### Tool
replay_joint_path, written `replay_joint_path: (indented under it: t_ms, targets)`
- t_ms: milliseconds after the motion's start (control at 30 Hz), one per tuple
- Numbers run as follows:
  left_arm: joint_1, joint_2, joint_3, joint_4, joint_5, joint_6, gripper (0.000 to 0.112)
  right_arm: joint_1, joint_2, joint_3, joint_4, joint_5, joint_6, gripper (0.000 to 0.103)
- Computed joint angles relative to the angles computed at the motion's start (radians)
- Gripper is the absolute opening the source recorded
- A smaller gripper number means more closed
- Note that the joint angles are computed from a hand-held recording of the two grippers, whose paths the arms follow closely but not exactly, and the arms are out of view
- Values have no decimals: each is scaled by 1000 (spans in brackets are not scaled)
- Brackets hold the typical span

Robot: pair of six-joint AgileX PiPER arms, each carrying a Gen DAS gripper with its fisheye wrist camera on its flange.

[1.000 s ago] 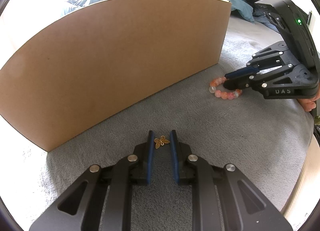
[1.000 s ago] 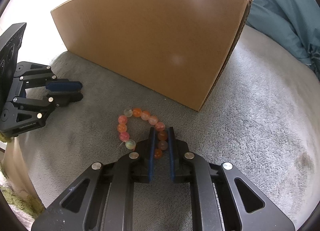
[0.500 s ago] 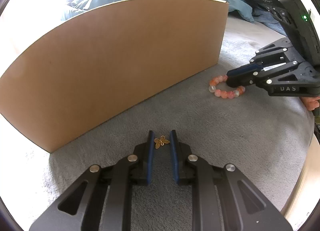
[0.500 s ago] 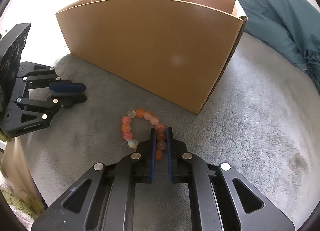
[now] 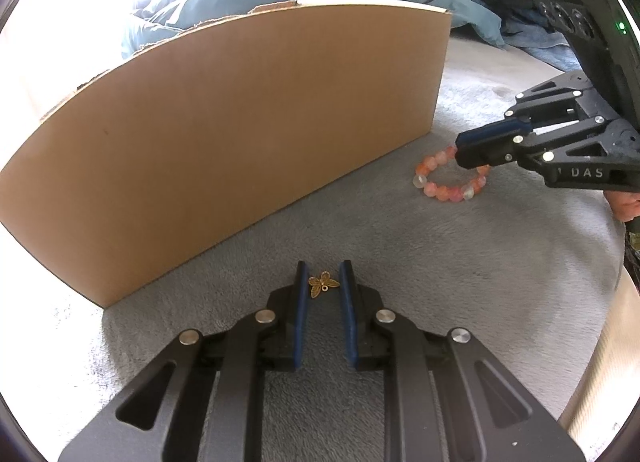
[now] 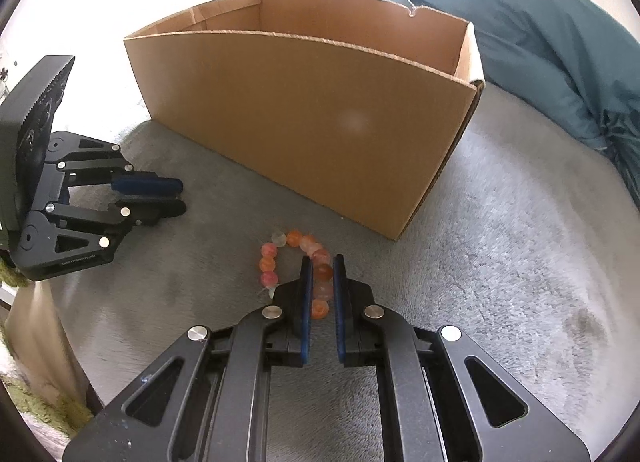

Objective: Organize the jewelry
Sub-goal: 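Lift the orange bead bracelet with the right tool while the left tool lifts the flower charm, then carry the bracelet and the flower charm over the box with both tools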

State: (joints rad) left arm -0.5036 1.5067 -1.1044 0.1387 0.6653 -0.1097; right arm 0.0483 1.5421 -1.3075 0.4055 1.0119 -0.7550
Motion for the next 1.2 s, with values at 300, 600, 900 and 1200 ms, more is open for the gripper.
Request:
replay_joint_path:
  t_ms: [300, 600, 900, 1200]
  targets:
    - [-29, -55, 17, 37, 32, -38, 15, -13, -81, 19, -3, 21, -10, 8]
    - [-61, -119, 18, 95, 81, -99, 15, -6, -151, 13, -22, 44, 27, 8]
    - [-112, -206, 22, 164, 134, -191, 15, 25, -240, -8, -57, 77, 88, 8]
    - [-138, -306, -24, 198, 192, -237, 15, 46, -295, -94, -78, 128, 138, 8]
